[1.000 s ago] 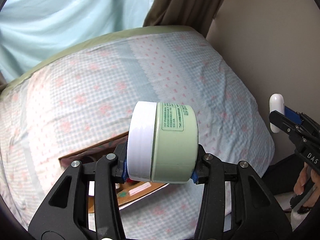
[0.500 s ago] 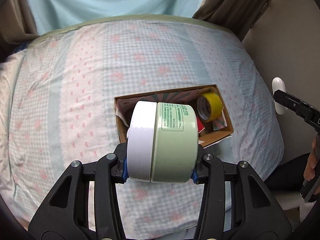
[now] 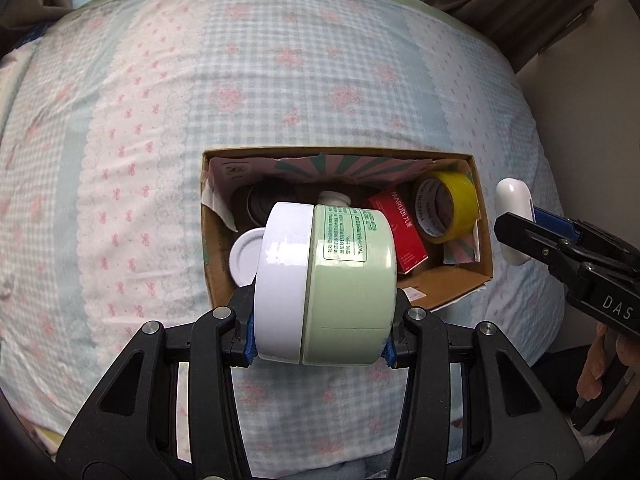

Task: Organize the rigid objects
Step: 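Carry the pale green jar with the left tool while the right tool carries the earbud case to the box, then open both tools to release the green jar and earbud case into the box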

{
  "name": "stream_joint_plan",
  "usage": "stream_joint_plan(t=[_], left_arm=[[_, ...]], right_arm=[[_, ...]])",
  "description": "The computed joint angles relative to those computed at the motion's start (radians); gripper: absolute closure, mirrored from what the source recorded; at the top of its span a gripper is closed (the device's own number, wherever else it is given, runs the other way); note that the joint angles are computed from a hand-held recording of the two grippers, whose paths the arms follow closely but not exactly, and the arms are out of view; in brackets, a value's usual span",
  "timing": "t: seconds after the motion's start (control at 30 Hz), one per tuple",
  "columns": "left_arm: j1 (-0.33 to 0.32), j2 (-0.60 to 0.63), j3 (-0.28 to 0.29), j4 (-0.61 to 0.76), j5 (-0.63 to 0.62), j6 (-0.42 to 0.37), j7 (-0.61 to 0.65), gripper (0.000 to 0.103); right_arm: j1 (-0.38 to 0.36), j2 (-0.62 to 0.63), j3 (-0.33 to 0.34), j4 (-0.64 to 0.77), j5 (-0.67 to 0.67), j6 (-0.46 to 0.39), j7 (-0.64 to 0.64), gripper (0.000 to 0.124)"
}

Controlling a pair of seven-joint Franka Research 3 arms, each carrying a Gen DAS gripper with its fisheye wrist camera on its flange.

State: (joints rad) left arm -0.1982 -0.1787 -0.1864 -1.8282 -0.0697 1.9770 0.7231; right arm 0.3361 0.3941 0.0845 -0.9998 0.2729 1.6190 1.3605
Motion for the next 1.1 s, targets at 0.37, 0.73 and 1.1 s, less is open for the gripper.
stream_joint_plan(t=[0.37, 0.73, 1.1], left_arm=[[0.029, 0.268, -0.005, 0.182, -0.063, -0.03, 0.152, 0.063], [0.035, 0.335, -0.017, 0.253, -0.037, -0.104, 0.147, 0.06], [0.037, 0.243, -0.011, 0.155, -0.016, -0.048, 0.105, 0.0]], right_arm=[[-0.002, 0.036, -0.011, -0.096, -0.031, -0.02, -0.046, 0.081], [0.011, 0.1, -0.015, -0.021, -0.084, -0.1, -0.097, 0.081], [-0.014, 0.075, -0.017, -0.052, -0.044, -0.133, -0.064, 0.021]])
